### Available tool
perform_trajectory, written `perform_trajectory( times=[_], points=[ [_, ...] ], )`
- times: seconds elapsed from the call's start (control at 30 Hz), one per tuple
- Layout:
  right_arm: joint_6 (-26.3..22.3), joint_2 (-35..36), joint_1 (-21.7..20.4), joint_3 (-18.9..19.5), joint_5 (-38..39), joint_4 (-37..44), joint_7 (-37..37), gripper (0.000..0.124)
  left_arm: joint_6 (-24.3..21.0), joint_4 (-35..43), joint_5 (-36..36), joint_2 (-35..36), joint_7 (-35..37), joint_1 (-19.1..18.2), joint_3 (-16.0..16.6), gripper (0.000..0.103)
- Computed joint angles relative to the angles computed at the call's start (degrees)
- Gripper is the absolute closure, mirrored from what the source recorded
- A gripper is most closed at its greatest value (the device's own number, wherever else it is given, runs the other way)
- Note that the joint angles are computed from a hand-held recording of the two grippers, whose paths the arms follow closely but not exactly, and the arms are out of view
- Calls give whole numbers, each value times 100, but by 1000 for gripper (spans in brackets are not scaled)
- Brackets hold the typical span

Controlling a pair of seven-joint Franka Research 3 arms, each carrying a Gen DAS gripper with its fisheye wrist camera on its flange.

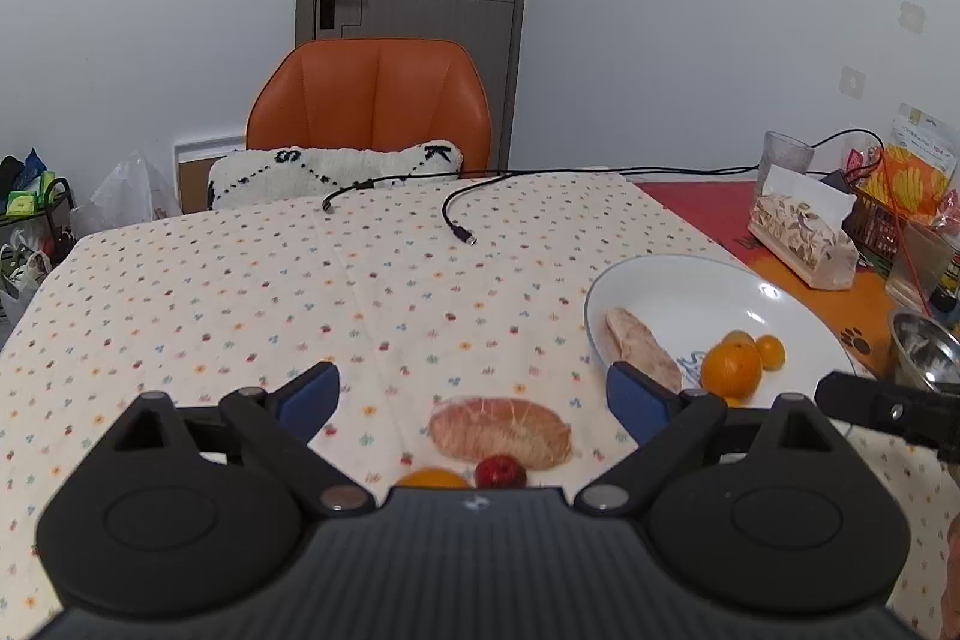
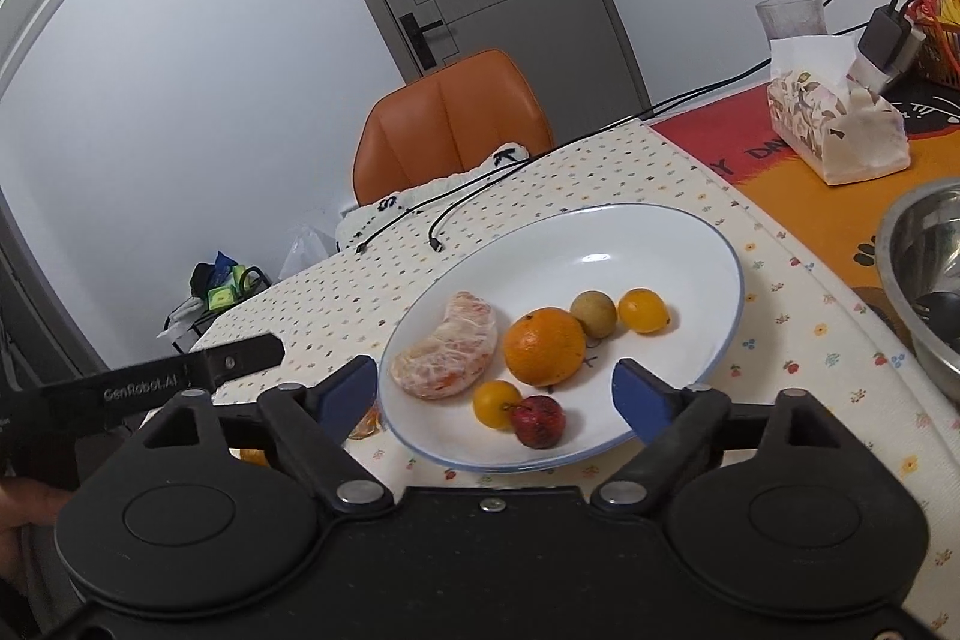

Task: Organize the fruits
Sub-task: 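Withdraw both open grippers from the plate toward the remaining fruit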

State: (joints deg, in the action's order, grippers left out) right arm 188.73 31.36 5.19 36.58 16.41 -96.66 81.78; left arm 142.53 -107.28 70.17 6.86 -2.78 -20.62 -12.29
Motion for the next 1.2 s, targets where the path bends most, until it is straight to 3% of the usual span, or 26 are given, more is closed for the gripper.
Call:
perform_trajectory(
  times=[0.27,0.5,0.63,0.83,1.07,1.2],
  points=[
    [273,-115,16,4,-257,-245,270,21,-154,-408,7,-358,-143,23,-111,6],
    [366,-242,407,-420,-460,-324,573,21,-309,-834,11,-730,-365,102,-263,5],
    [448,-198,218,-163,-803,-380,685,21,-446,-1033,70,-914,-527,143,-365,5],
    [242,-103,-28,193,-1118,-349,728,21,-260,-1335,109,-1154,-770,253,-463,5],
    [41,-65,-73,369,-1095,-354,404,22,-246,-1530,189,-1215,-1161,276,-558,8],
    [-73,-66,-51,409,-955,-345,116,27,-171,-1588,281,-1191,-1330,264,-575,18]
  ],
)
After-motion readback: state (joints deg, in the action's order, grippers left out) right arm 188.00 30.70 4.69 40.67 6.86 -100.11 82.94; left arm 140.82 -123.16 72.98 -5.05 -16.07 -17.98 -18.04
